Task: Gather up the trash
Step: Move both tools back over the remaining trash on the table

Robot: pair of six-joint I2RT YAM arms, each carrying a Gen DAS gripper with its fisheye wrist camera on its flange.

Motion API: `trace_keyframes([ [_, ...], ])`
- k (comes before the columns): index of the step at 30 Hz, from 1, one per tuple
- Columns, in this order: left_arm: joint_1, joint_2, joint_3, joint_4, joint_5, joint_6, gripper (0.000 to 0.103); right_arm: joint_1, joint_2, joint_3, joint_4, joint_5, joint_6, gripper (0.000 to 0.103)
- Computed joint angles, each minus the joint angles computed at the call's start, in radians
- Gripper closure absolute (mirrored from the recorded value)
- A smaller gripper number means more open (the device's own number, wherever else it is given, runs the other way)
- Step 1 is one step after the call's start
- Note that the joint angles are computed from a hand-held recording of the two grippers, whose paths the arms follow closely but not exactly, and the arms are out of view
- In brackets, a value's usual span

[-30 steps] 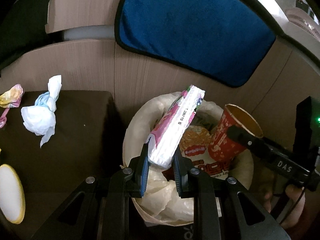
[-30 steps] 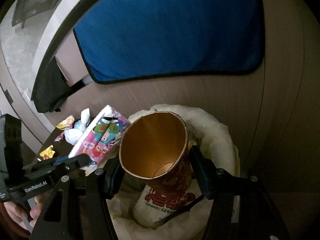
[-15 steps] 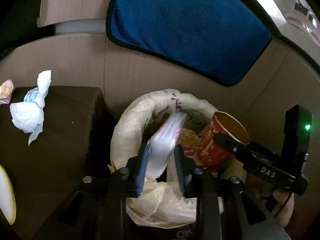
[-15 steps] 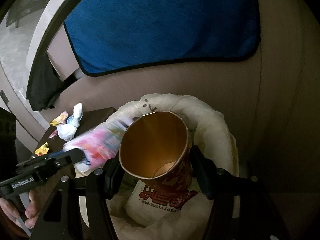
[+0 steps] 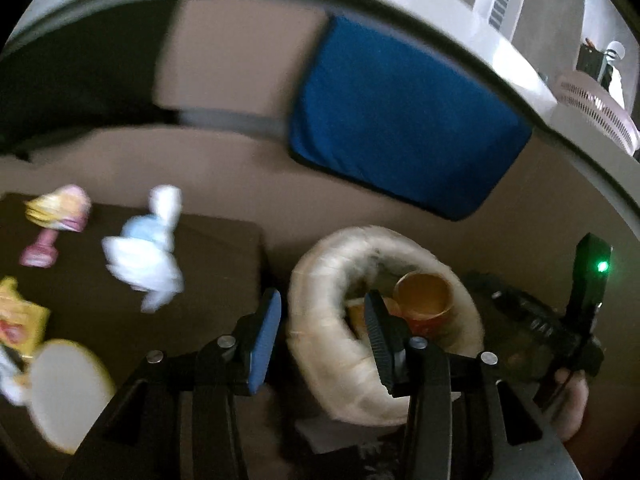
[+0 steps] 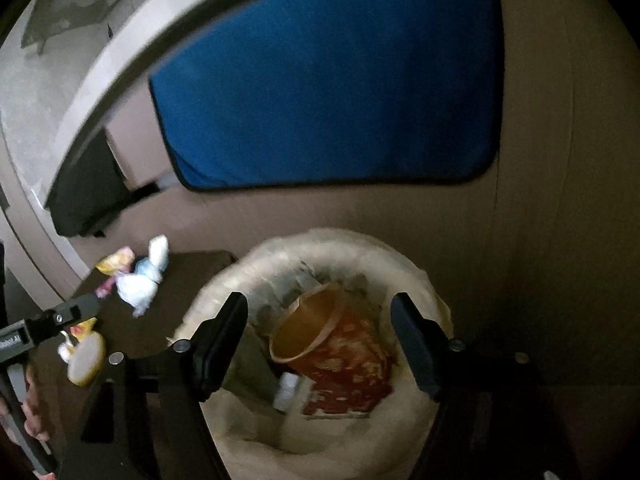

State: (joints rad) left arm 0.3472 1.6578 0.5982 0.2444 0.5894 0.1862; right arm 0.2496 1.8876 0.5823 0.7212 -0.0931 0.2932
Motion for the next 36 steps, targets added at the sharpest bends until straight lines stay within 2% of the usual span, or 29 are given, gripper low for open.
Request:
trace_keyframes([
  [4,0.194,-0.125,-0.018,-0.099,0.071,0.115,0.059,0.061,-0.119,-0.004,-0.082,-0.009,0.017,0.029],
  [7,0.387,-0.198,0.008,-0.223,0.154,0.227,0.059,0.153,-0.205,0.006,-0.158,0.068,0.004,0.029],
  [9,0.519,-0.224,0.06,-0.327,0.203,0.313,0.059,0.24,-0.262,0.033,-0.223,0.151,-0.009,0.029],
  [12,0.689,-0.246,0.15,-0.473,0.281,0.439,0.059,0.334,-0.317,0.066,-0.275,0.2,-0.012,0.029],
  [17,0.905,-0.268,0.294,-0.628,0.403,0.555,0.059,0.475,-0.35,0.19,-0.38,0.284,-0.006,0.032],
  [19,0.955,-0.256,0.342,-0.649,0.438,0.566,0.059,0.53,-0.337,0.272,-0.432,0.332,-0.021,0.032],
  [23,1.023,-0.212,0.448,-0.678,0.489,0.548,0.059,0.602,-0.291,0.395,-0.453,0.438,-0.057,0.032],
  [25,1.045,-0.182,0.509,-0.695,0.507,0.528,0.059,0.61,-0.269,0.429,-0.444,0.442,-0.059,0.032],
  [28,1.054,-0.159,0.548,-0.645,0.515,0.47,0.057,0.609,-0.207,0.51,-0.471,0.422,-0.04,0.031],
  [30,1.041,-0.142,0.56,-0.625,0.5,0.457,0.057,0.602,-0.158,0.562,-0.507,0.376,-0.029,0.031],
  [32,1.014,-0.101,0.587,-0.651,0.473,0.481,0.056,0.606,-0.088,0.606,-0.519,0.35,-0.041,0.031],
  [35,0.962,-0.024,0.597,-0.668,0.403,0.518,0.056,0.625,0.0,0.63,-0.489,0.358,-0.07,0.032],
  [36,0.944,0.005,0.596,-0.668,0.38,0.526,0.056,0.63,0.037,0.642,-0.479,0.347,-0.077,0.035],
])
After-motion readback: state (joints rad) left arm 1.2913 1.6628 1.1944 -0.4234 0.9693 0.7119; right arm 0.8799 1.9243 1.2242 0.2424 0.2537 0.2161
